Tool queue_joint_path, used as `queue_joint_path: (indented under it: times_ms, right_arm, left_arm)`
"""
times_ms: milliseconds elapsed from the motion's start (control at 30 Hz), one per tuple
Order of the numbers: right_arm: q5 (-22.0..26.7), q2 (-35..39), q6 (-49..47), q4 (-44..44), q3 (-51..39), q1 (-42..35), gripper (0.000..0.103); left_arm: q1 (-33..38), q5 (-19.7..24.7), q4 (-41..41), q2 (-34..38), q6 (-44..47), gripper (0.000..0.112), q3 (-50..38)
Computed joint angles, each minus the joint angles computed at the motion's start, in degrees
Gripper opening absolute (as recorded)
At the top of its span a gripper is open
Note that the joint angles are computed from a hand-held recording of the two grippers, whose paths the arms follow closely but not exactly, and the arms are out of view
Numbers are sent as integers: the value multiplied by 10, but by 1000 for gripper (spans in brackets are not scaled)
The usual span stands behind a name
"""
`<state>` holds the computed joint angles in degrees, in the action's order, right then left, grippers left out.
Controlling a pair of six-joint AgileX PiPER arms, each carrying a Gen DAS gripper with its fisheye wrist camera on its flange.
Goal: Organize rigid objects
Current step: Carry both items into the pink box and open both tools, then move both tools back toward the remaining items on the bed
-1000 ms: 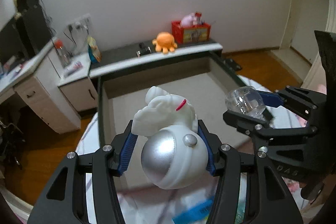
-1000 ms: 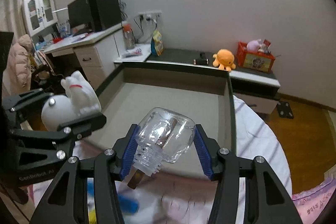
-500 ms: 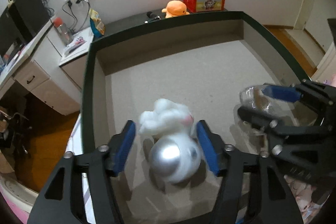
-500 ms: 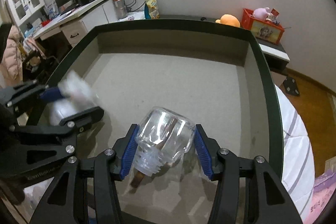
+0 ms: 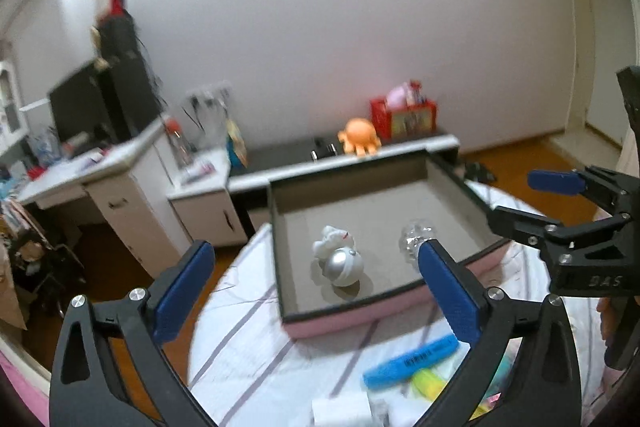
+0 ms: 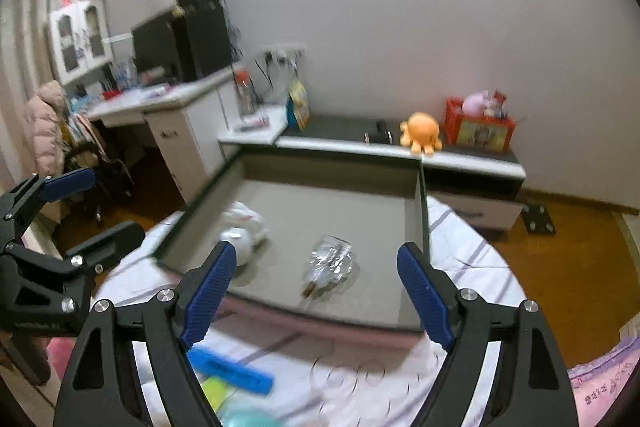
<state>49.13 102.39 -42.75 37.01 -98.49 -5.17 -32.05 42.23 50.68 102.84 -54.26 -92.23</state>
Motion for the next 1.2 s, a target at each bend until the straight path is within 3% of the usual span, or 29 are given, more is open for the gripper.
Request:
queue_joint_path:
  times_ms: [67,133,267,367,433,500,567,767,900,1200]
  right_arm:
    - [-22,-74,-61,56,91,-23,89]
    - [-29,-137,-117,103,165,-47,103]
    - [-37,-265,-254,218,325,-111,103]
    - [-31,-346,-346,297,428,-171,103]
    - [-8,-393,-411,347,488,-222,103]
    - [-10,-434,-454,369,536,-254,103]
    - [20,-459,-505,392,572,-312,103]
    - [42,-433,-505,361,586,-366,103]
    - [-4,-410,-497,344,588,-341,103]
    - [-139,-314,-427,292,566,-247,103]
  left_arm:
    - [-41,22,85,-52,-100,103,71]
    - [-91,52,158,-106,-203,103,148]
    - [-174,113,217,-165,-315,103,246]
    - [-250,207,253,-169,-413,103,290]
    - [-289,234,262,-171,-466,103,320]
    - [-306,226,244,-173,-492,103,345]
    - [-310,215,231,-167,-504,103,358]
    - [-295,208,214,-136,-490,103,355]
    - [-272,186,205,-131,-498,103,367]
    - [-180,90,177,-99,-502,103,388]
